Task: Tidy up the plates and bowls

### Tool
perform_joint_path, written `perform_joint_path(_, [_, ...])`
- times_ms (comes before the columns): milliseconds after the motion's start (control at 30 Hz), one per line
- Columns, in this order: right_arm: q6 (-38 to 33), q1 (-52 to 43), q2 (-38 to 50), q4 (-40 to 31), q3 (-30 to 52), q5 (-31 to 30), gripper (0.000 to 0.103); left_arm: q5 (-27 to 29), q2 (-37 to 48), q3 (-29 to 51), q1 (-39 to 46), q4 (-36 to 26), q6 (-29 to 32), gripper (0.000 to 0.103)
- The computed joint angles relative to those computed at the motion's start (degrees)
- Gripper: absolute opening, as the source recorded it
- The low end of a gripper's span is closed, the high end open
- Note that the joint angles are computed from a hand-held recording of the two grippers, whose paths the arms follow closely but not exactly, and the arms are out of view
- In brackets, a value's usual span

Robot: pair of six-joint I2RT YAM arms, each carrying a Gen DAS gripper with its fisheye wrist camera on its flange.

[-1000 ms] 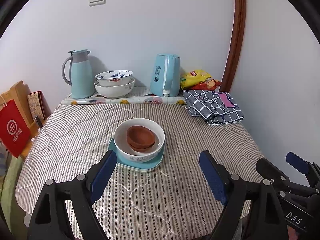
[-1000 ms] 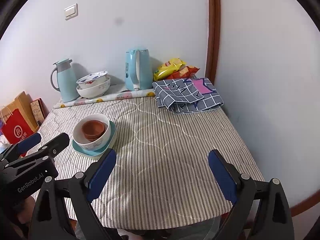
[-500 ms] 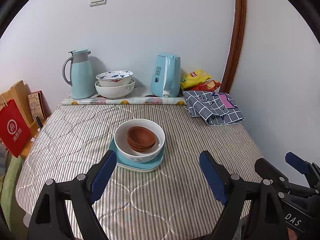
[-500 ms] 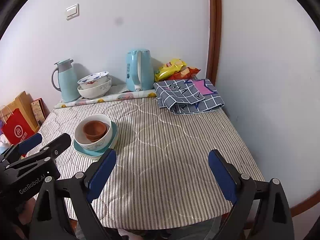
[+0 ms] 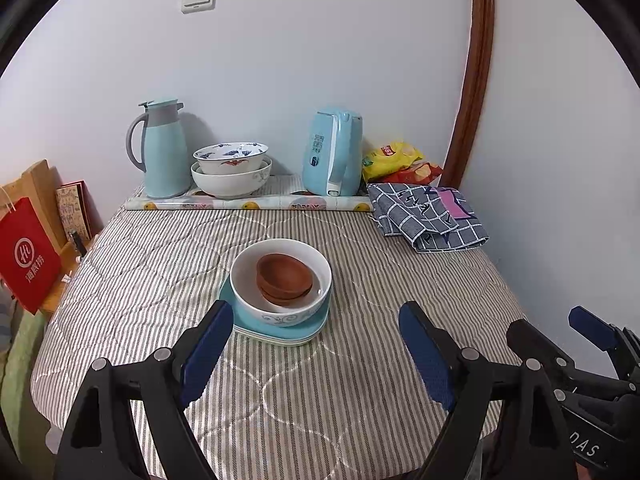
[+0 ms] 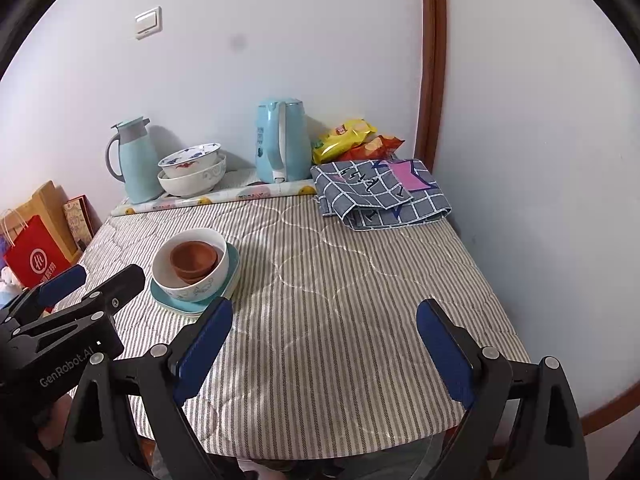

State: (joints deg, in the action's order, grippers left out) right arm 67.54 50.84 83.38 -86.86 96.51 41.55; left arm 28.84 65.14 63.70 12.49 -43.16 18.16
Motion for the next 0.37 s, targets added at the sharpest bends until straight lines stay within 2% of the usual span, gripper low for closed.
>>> perform_joint_path(367, [-1.17,-0.65,-0.05,1.52,-0.71,-0.63,0.092,-0.57,-0.15,-0.51,-0.47,0.99,-0.41,0.087])
